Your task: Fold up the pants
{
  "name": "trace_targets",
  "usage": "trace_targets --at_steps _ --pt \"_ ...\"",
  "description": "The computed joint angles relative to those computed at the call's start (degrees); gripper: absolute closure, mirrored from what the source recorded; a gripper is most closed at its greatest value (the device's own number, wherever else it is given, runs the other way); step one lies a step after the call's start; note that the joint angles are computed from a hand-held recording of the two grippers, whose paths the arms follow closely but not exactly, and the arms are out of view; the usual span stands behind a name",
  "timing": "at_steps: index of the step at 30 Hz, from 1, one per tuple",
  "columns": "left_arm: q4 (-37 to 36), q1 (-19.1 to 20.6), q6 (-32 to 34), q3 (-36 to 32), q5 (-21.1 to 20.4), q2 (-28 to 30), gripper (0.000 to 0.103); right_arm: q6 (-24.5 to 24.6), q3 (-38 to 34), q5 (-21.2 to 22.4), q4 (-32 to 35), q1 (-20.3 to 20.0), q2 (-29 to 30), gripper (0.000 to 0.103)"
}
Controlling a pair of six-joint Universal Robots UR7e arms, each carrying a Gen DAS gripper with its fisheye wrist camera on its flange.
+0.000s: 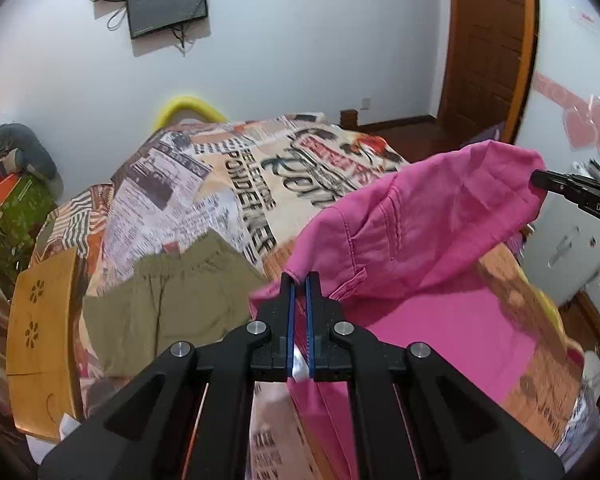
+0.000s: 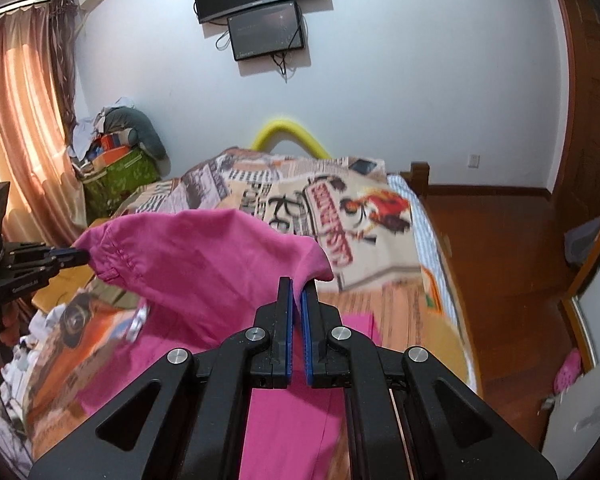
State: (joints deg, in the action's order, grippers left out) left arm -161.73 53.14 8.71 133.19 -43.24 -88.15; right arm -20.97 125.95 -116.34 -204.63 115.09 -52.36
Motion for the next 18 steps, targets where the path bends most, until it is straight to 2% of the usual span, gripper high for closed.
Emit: trace_targets --at_steps 4,9,18 --pt "3.1 -0.8 -2.0 4.9 -0.8 -3.5 0.099 1.6 4.5 -0.2 -1.8 -0.1 -0.6 0.1" --pt "7.5 -0.5 -4.6 9.9 -1.4 -5.9 0.099 4.6 8.5 -2.5 -2.2 0.0 -0.1 0.1" --pt "12.0 -0.7 -10.8 17.1 -3.0 -10.8 0.099 7.5 14.5 -4.5 -5.7 -4.2 3.8 0.099"
